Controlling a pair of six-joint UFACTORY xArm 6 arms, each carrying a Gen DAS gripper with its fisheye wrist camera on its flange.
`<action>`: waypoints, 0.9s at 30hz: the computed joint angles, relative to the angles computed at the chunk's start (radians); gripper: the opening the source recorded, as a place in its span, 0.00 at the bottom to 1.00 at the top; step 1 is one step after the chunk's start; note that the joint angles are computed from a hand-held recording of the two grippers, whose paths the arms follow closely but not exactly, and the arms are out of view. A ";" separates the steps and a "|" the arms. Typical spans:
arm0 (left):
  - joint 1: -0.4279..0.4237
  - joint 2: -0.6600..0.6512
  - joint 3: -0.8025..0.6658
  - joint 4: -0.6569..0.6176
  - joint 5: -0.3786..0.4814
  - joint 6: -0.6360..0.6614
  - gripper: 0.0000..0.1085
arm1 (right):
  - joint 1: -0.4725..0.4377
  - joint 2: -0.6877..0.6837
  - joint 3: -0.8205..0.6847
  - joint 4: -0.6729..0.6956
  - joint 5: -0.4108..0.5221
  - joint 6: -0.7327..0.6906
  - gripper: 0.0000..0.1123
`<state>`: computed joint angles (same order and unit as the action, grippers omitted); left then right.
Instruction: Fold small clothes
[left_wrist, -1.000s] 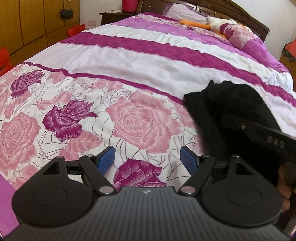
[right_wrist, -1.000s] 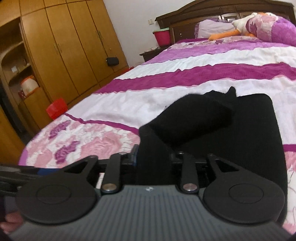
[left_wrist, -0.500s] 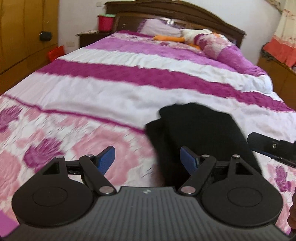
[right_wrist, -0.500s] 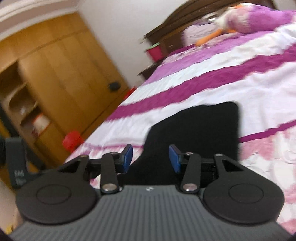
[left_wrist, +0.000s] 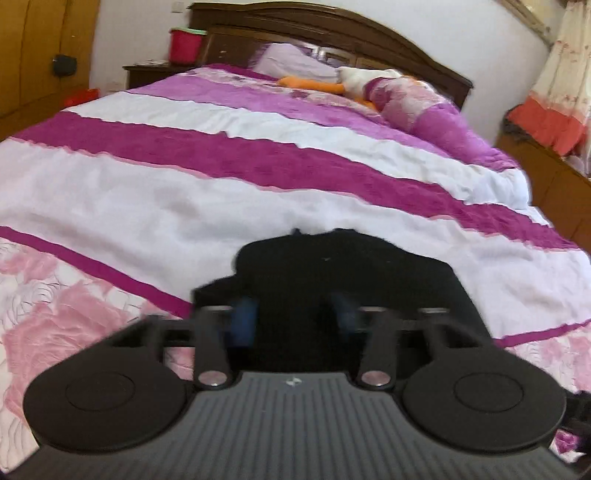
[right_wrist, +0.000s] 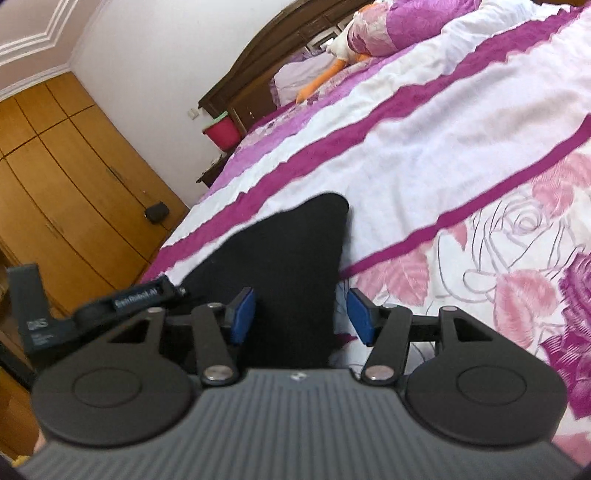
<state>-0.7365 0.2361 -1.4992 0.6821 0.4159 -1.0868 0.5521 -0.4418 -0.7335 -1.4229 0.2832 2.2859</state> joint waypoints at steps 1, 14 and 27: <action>-0.003 -0.005 0.003 0.050 0.011 -0.031 0.17 | -0.008 0.005 -0.001 -0.026 -0.019 0.028 0.52; 0.037 -0.116 0.170 0.159 0.080 -0.144 0.12 | 0.083 0.139 -0.126 0.013 0.036 -0.233 0.56; -0.022 -0.329 0.349 0.003 -0.035 0.029 0.66 | 0.162 -0.005 -0.044 0.115 0.169 -0.246 0.58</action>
